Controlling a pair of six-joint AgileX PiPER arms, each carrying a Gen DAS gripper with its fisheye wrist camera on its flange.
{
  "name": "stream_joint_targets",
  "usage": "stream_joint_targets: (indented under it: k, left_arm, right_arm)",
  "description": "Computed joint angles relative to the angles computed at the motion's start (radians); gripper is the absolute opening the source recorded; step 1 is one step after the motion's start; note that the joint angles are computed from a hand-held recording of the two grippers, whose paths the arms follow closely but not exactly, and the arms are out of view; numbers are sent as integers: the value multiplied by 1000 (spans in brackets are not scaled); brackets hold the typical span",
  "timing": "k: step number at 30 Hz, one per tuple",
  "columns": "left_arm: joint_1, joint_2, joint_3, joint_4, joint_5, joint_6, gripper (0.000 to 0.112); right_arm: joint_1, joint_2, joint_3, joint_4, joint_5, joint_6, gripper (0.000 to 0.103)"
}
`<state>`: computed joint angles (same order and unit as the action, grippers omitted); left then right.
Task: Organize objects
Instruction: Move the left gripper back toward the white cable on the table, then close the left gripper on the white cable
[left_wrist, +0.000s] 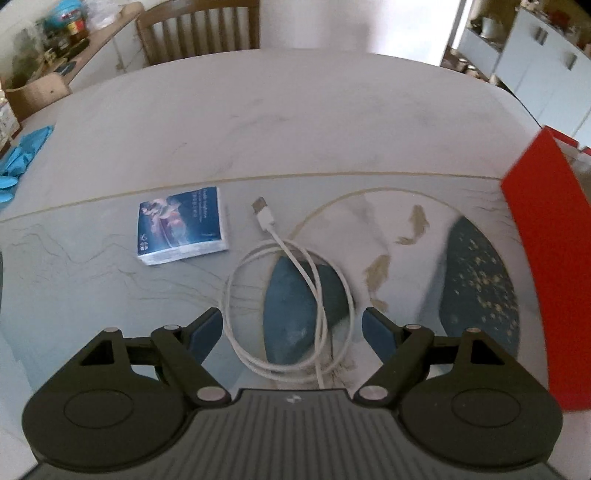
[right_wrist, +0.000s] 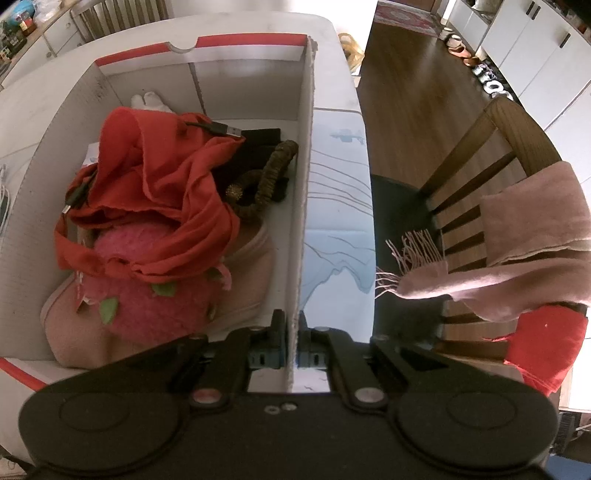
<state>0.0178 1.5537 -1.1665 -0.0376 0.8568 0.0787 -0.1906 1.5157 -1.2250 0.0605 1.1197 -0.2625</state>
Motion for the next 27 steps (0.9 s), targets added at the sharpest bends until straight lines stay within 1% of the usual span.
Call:
stream_joint_targets:
  k: [4,7,10,12,13,15,20,22,24,25,26,27]
  left_arm:
    - [-37,41,-18,7,-25,-18,82]
    - [-74,84,-37,23,-23,-59,82]
    - [-125,105,-38,95,-40,-124,80]
    - [-145,116,-45,117,-35,-161,68]
    - [-152,124,-49,125,-30,-172,59]
    - [-166,135,-54,141,-25,-193,58]
    - [-151,148,-55,97,-19,-180,55]
    - [-137,149,-56,68,-21,-167,51]
    - [-136,148,-56,73,-22,-169,46]
    - [-133,145,-55,71,-23,-166,41]
    - [-131,140,-49,72,-28,-166,31]
    - [-127,131,-39,71,-34,-164,26]
  right_arm:
    - [-2,5,-3,2,3,-1,3]
    - [0,8,-4,0,3,2,3]
    - [2,10,-4,-2,3,4,3]
    - [4,11,-3,-3,2,6,3]
    - [4,12,-3,-2,2,6,3]
    - [4,13,-2,-1,0,7,3]
    - [3,15,0,0,-4,6,3]
    - [3,16,1,0,-5,6,3]
    - [2,16,1,1,-6,6,3]
    - [3,16,1,1,-4,6,3]
    - [2,16,2,1,-6,6,3]
    - [2,16,2,1,-6,6,3]
